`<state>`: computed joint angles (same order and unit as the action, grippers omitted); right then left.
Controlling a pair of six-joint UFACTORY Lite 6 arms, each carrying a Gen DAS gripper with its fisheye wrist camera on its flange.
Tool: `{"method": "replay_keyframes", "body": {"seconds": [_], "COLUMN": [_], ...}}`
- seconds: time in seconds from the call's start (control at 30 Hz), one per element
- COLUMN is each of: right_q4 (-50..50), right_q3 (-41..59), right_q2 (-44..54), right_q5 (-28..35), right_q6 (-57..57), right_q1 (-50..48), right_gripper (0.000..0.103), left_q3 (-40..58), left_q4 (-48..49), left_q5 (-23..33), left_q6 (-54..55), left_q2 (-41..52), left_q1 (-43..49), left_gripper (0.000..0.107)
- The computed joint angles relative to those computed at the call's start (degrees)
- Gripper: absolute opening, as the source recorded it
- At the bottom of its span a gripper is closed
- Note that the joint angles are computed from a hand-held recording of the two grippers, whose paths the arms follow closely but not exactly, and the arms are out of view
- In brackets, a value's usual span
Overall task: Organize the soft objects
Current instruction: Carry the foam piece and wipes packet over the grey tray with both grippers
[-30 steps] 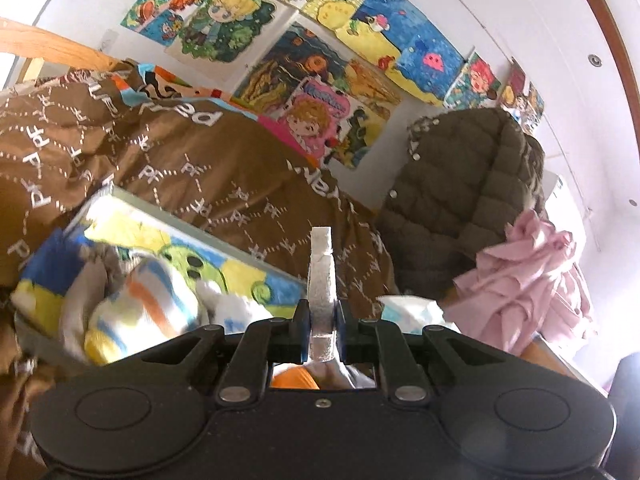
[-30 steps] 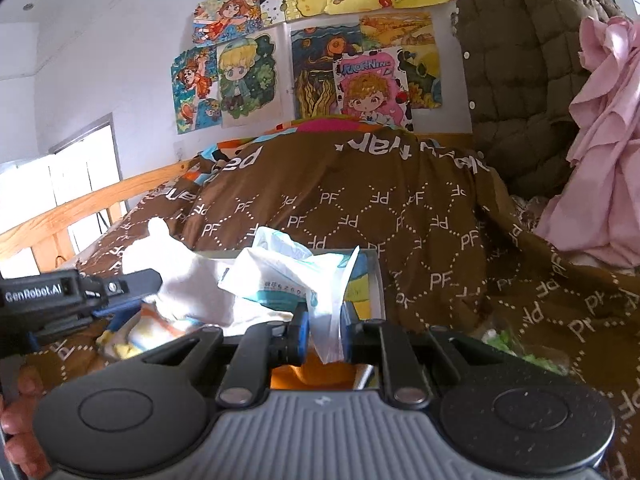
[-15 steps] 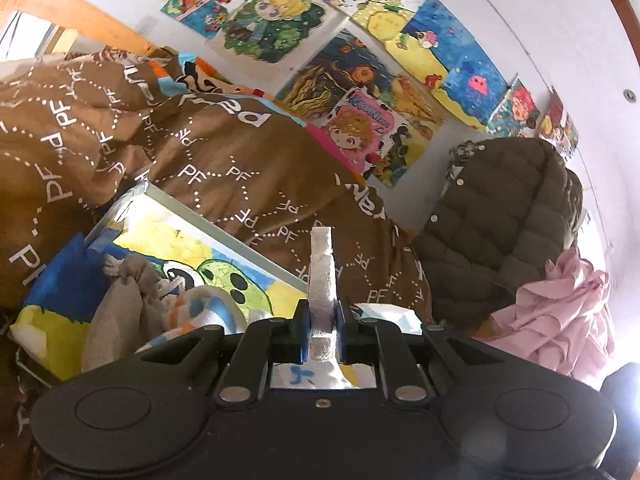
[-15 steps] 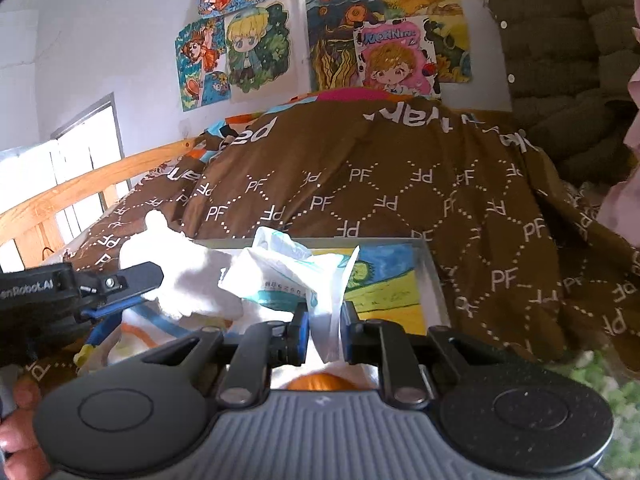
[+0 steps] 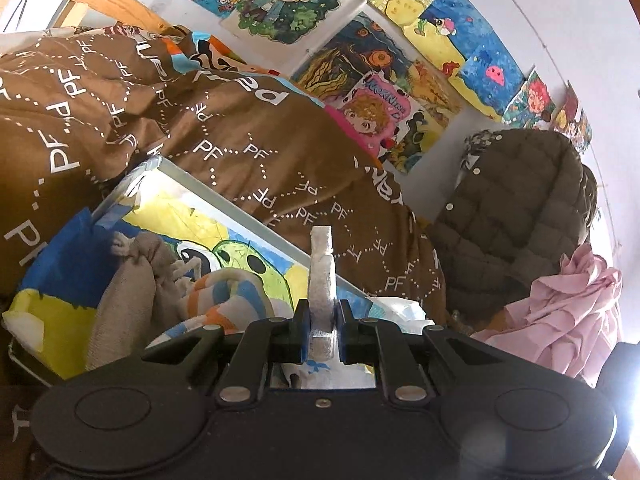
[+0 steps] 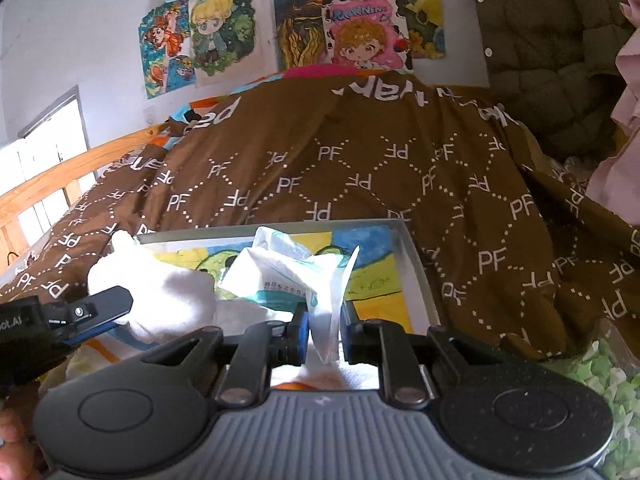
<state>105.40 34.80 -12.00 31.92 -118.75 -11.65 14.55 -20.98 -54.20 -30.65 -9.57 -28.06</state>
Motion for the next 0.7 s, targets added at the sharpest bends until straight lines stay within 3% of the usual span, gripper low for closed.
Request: {"method": "replay_keyframes", "body": {"seconds": [0.7], "right_q4": [0.1], "right_q3": [0.2], "right_q2": [1.1], "right_q5": [-0.5], "right_q6": [-0.3], "right_q1": [0.0], "right_gripper": [0.028], "left_q3": [3.0], "left_q4": [-14.3], "left_q5": [7.0], "left_q6": [13.1], "left_q2": [-1.1], "left_q1": [-4.7], "left_gripper": [0.021]}}
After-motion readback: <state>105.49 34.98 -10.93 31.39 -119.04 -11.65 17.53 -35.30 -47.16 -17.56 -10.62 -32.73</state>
